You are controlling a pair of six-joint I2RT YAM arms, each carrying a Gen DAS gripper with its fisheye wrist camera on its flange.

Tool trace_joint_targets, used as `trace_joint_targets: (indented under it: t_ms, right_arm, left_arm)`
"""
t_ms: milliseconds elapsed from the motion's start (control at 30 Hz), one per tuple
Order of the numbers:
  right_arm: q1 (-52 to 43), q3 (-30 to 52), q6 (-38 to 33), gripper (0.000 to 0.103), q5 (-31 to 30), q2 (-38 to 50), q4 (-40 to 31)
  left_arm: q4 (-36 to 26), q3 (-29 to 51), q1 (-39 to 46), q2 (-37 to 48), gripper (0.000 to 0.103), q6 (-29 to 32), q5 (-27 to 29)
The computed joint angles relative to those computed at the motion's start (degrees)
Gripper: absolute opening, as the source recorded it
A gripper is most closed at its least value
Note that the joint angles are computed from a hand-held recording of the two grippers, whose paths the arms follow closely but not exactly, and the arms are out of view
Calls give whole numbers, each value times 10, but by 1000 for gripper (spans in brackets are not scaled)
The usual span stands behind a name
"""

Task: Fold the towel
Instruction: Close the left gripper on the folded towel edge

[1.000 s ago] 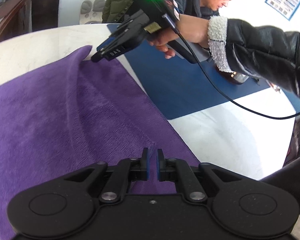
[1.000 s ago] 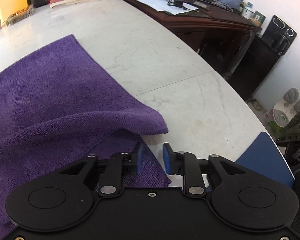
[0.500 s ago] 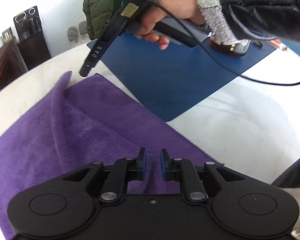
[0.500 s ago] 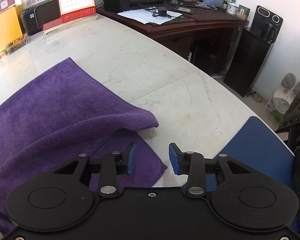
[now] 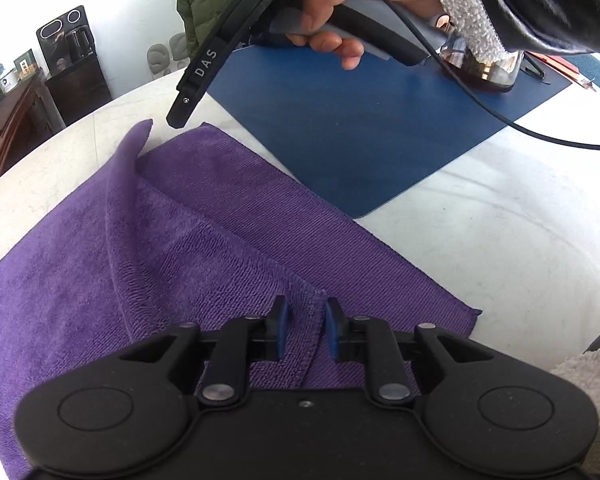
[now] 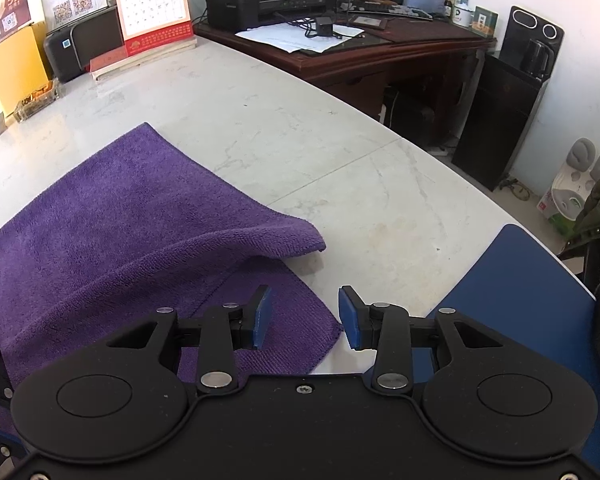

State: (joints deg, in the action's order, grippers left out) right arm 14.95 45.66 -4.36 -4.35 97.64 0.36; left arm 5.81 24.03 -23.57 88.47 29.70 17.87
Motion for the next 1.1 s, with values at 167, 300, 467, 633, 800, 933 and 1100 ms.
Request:
trace_joint_targets:
  t_ms: [167, 300, 467, 633, 800, 933, 1100]
  right_arm:
    - [1, 4, -2, 36, -2, 6, -1]
    - [2, 5, -1, 36, -3, 9, -3]
    - [1, 6, 3, 36, -5, 12, -3]
    - [3, 10, 4, 36, -2, 15, -6]
    - [4, 15, 6, 36, 0, 18, -8]
    - [3, 27, 15, 36, 0, 26, -13]
    - [-2, 46, 53, 36, -6, 37, -22]
  left_arm:
    - [-7, 11, 3, 8, 22, -5, 17]
    - [1, 10, -4, 16, 24, -1, 15]
    - [2, 11, 1, 18, 19, 5, 19]
    - [-24, 31, 20, 27, 10, -6, 34]
    - [-31, 34, 35, 19, 9, -19, 41]
    - [-35, 39, 46, 24, 9, -25, 47]
    - [-33, 44, 52, 39, 10, -37, 54]
